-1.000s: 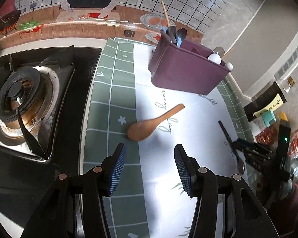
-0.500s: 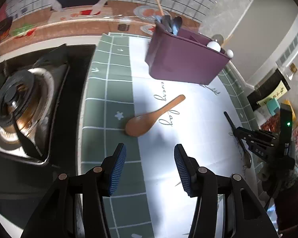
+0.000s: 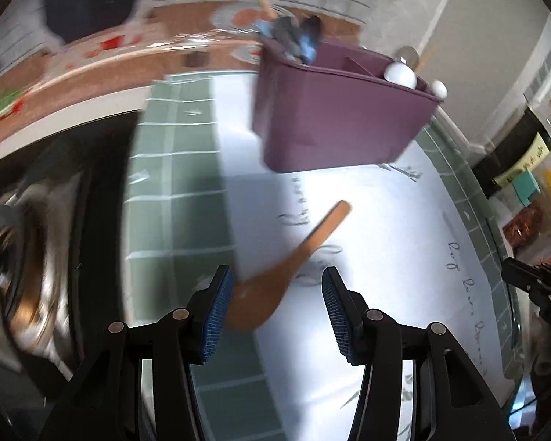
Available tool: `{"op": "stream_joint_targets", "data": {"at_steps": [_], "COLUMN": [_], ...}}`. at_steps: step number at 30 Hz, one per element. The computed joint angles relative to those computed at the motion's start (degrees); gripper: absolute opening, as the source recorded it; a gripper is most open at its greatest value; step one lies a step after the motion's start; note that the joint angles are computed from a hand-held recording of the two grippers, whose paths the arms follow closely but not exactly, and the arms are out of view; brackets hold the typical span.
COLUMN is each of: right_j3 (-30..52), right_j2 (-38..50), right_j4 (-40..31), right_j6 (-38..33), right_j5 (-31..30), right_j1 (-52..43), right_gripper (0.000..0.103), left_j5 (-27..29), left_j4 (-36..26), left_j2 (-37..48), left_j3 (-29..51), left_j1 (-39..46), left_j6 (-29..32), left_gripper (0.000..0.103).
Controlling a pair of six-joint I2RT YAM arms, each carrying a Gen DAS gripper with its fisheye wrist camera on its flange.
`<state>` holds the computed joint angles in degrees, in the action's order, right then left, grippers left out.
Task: Organize utensils
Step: 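Grasp the wooden spoon with the left gripper while the right holds the black-handled spoon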
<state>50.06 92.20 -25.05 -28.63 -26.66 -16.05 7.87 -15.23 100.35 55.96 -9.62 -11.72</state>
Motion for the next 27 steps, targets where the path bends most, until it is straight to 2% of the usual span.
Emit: {"op": "stream_joint_targets", "data": {"at_steps": [2,5,7,9,14,19,24,27], "right_j3": [-0.68,-1.08,-0.91,-0.67,0.16,0.74,0.87,1.26], "right_j2": [-0.87,-1.29,-1.12,-0.9,0.46,1.14,1.84,3.15], "right_j4": [0.34,0.98,0.91,0.85,0.81,0.75,1.54,1.23], "right_j6": [-0.24,-0.41,-0.2,-0.15,0.17,0.3,-0.45,-1.42], "right_j5": [0.79,1.5,1.32,1.19,1.25,1.22,2.17,3.95], "right_j1": [0.32,0.55,0.3,-0.02,-0.99,-0.95,-0.1,0.35], "right_gripper": [0.011,0.011,0.011,0.011,0.011,0.011,0.011,0.012], "left_j5": [1.33,-2.65,-6.21,-8.57,-8.12,-4.63,3.27,3.76], "left_j4": [-3.31,-7.1,-9.75,-11.16,-12.05,-12.53,-14.22,-13.35], "left_j2": [4.3,8.24,10.22,11.15,11.59,11.94,10.6,8.58], "left_j3": [5.14,10.3,12.96,14.1,14.62,14.34,12.36,9.54], "left_j1": [-0.76,-3.1,-4.73,-5.49,-4.95,-3.0,-2.19,-3.7], "left_j6": [2.88,6.97,9.99,10.87,10.42,8.67,7.99,7.58], "left_gripper": [0.051,0.048,0.032,0.025,0.024,0.024,0.024,0.024]}}
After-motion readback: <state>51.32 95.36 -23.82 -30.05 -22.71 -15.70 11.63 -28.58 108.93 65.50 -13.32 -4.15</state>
